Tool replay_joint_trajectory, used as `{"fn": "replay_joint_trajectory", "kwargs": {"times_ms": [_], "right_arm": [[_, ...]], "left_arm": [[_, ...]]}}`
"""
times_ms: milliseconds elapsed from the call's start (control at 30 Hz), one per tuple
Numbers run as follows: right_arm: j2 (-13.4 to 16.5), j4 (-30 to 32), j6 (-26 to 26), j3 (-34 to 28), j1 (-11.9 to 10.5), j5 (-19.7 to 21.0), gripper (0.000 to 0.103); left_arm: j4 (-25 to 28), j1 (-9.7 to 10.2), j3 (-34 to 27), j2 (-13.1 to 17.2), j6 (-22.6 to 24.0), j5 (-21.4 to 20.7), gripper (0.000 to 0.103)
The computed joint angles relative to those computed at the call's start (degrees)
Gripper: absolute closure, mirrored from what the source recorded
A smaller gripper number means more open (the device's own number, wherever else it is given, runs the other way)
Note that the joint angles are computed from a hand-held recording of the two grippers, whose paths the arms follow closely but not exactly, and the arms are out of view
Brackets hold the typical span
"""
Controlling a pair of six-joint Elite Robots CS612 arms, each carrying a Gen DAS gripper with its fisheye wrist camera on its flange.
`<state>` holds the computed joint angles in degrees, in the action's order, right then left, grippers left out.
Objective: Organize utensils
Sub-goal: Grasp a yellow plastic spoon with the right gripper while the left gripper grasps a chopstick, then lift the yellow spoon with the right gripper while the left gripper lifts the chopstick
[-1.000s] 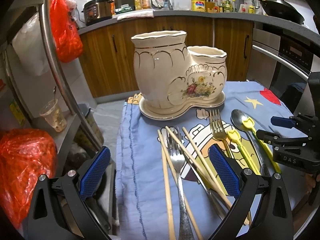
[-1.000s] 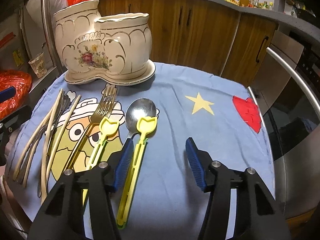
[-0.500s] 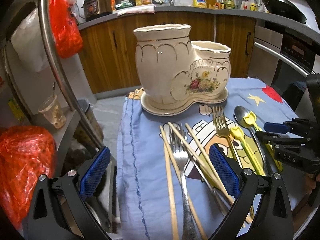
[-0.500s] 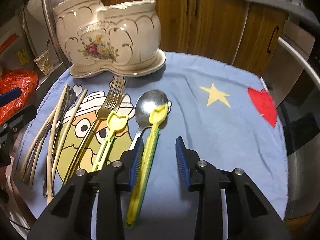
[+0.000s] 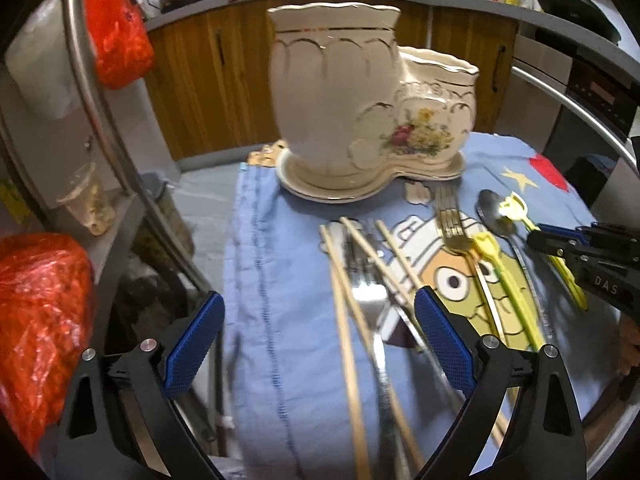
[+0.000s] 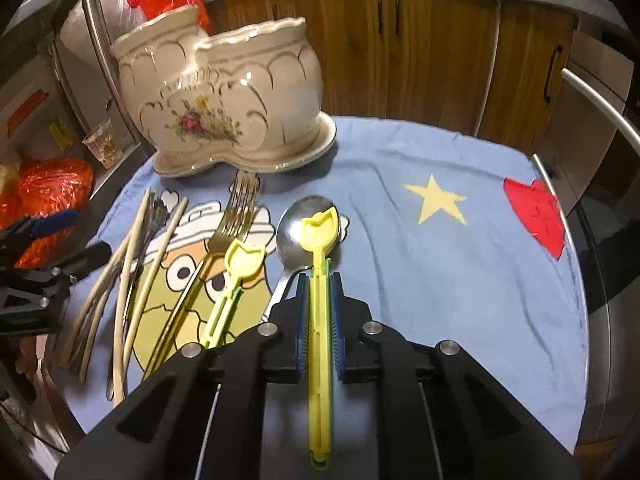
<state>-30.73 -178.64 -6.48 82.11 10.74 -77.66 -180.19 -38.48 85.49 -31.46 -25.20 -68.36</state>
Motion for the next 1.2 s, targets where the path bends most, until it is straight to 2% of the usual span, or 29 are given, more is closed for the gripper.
{"fn": "replay_joint_trajectory", "kwargs": {"times_ms": [100, 167, 233, 367, 467, 633, 733, 833, 933, 1000, 1200], "right_arm": [[-0.1, -0.2, 1.1, 0.1, -0.2, 0.8, 0.093], [-0.2, -0.5, 1.3, 0.2, -0.2, 1.0, 0.093], [-0.2, -1.0, 1.6, 0.2, -0.2, 1.2, 0.093], [-0.3, -1.4, 1.6, 0.4, -0.4, 1.8, 0.093], [-0.5, -1.6, 1.4, 0.7, -0.6, 2.3, 0.093], [-0.8, -2.2, 0.9, 1.4, -0.9, 3.3, 0.093], [-0.9, -2.5, 0.6, 1.6, -1.0, 3.5, 0.093], [-1.0, -3.1, 0.6, 1.9, -1.1, 3.9, 0.093], [-1.2, -4.1, 0.8, 2.2, -1.2, 4.0, 0.093], [-1.2, -4.8, 1.1, 2.4, -1.2, 4.2, 0.093], [-1.5, -8.0, 2.3, 3.2, -1.3, 5.1, 0.093]], "left_arm": [[-1.0, 0.11, -0.4, 0.2, 0.3, -1.9, 0.02], [-0.4, 0.17, -1.1, 0.5, 0.3, -3.1, 0.038], [0.8, 0.47, -1.8, 0.7, -0.4, -5.3, 0.049], [1.6, 0.97, -2.5, 1.0, -2.1, -8.6, 0.064], [1.2, 0.92, -3.0, 1.2, -2.2, -9.1, 0.075], [3.4, 1.05, -3.9, 1.5, -2.8, -11.1, 0.076], [3.7, 0.92, -4.0, 1.5, -2.8, -10.5, 0.086], [3.6, 0.96, -4.0, 1.5, -3.3, -11.0, 0.088], [2.3, 1.0, -3.6, 1.4, -3.2, -11.4, 0.09], [0.5, 1.04, -3.1, 1.2, -3.3, -12.0, 0.097], [-5.8, 1.01, -1.4, 0.7, -3.3, -12.3, 0.098]]}}
